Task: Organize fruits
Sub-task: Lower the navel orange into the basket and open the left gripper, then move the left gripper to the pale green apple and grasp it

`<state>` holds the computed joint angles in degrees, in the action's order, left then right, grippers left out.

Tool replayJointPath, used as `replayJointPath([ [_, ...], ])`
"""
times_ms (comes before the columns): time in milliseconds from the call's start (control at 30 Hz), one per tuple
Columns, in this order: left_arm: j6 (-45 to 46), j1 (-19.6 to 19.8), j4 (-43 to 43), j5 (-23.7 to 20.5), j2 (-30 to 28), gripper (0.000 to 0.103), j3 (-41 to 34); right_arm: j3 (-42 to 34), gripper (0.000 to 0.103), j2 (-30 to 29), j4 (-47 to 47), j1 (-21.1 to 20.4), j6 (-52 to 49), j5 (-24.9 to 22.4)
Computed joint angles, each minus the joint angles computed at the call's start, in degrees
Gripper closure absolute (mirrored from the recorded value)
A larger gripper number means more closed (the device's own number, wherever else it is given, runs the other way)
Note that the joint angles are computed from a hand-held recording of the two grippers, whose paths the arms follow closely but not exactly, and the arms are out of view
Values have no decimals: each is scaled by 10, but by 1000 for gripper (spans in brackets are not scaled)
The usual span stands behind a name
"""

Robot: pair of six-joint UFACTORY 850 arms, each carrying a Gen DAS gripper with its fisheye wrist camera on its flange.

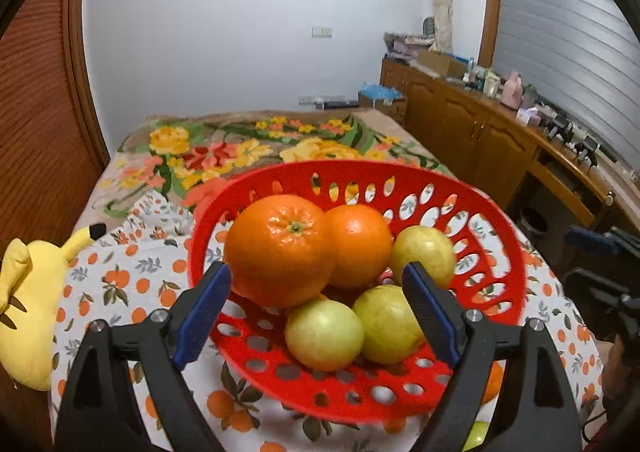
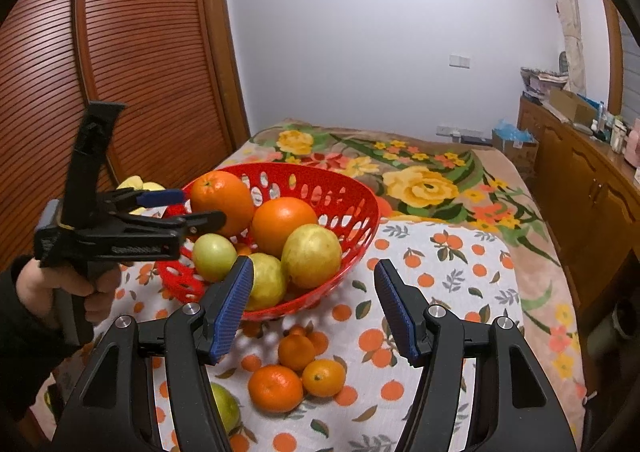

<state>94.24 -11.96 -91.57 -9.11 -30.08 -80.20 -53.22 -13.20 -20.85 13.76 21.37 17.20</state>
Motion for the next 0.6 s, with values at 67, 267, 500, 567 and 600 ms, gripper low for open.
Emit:
replayJointPath([
  [67,90,1,-89,-10,21,15,25,10,39,7,11,2,-6,2],
  [267,258,1,-244,-42,78,15,94,39,39,20,45,10,-24,19],
  [500,294,-5,-273,-62,120,15,152,71,39,29,64,10,-22,32],
  [567,305,-6,-283,-65,129,15,165,81,39,32,68,9,-21,35],
  [600,298,-6,-278,-69,133,15,172,86,39,33,64,7,-15,37],
])
